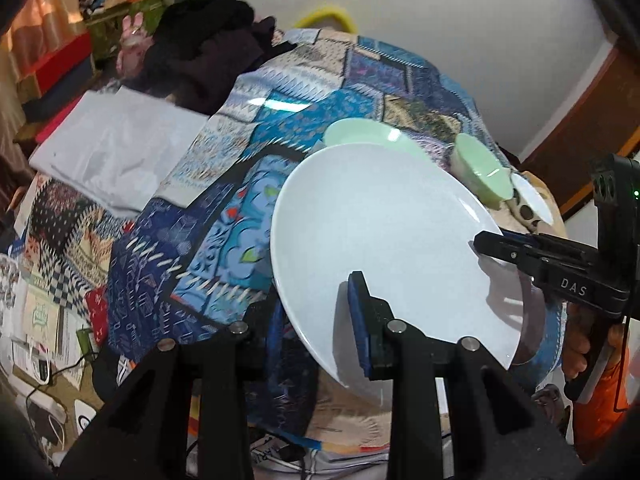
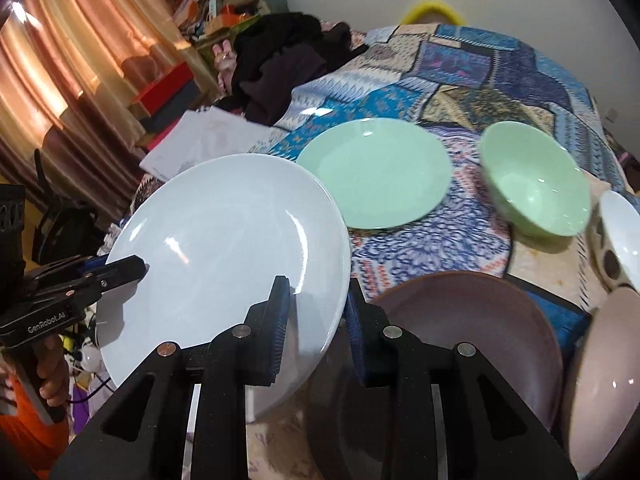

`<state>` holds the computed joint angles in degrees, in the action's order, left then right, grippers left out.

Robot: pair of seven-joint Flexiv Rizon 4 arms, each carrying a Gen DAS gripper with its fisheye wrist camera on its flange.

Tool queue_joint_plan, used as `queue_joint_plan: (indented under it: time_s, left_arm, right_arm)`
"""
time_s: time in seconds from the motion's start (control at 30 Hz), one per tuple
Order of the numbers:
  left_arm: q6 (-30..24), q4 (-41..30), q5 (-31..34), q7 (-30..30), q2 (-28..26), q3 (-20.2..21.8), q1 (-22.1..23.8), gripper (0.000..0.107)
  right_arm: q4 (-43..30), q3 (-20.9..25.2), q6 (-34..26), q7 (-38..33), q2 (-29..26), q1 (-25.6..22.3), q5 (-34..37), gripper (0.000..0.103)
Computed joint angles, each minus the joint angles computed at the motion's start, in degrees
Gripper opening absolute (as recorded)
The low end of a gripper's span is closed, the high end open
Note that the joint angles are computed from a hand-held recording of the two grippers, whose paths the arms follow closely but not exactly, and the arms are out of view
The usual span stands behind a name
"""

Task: Organize plates and bowls
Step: 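Lift and carry the white plate toward the dark purple plate with both tools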

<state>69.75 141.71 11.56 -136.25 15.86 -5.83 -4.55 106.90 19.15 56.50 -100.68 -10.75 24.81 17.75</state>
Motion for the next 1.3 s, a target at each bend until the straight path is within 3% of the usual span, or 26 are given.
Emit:
queue_joint_plan:
  time_s: [0.4,0.73,1.3]
  left_arm:
    - [0.83,-6.21,2.27,-1.53,-5.37,-2.54,-2.26,0.031]
    - [0.66,-11.07,3.06,-1.11,-11.31,-1.8,-6.63,0.031]
    - [0.19,-17.04,-1.75,4.83,-20.97,0.8,-13.13,0.031]
  right_arm:
    - [4.53,-1.76,2.51,1.43,4.7,-2.21,2.42,0.025]
    - [9.16,-3.41,4.13,3.01,7.71,-3.39,2.74,0.025]
    - [12.46,-5.48,3.52,4.22,8.66,-6.03,4.81,0.025]
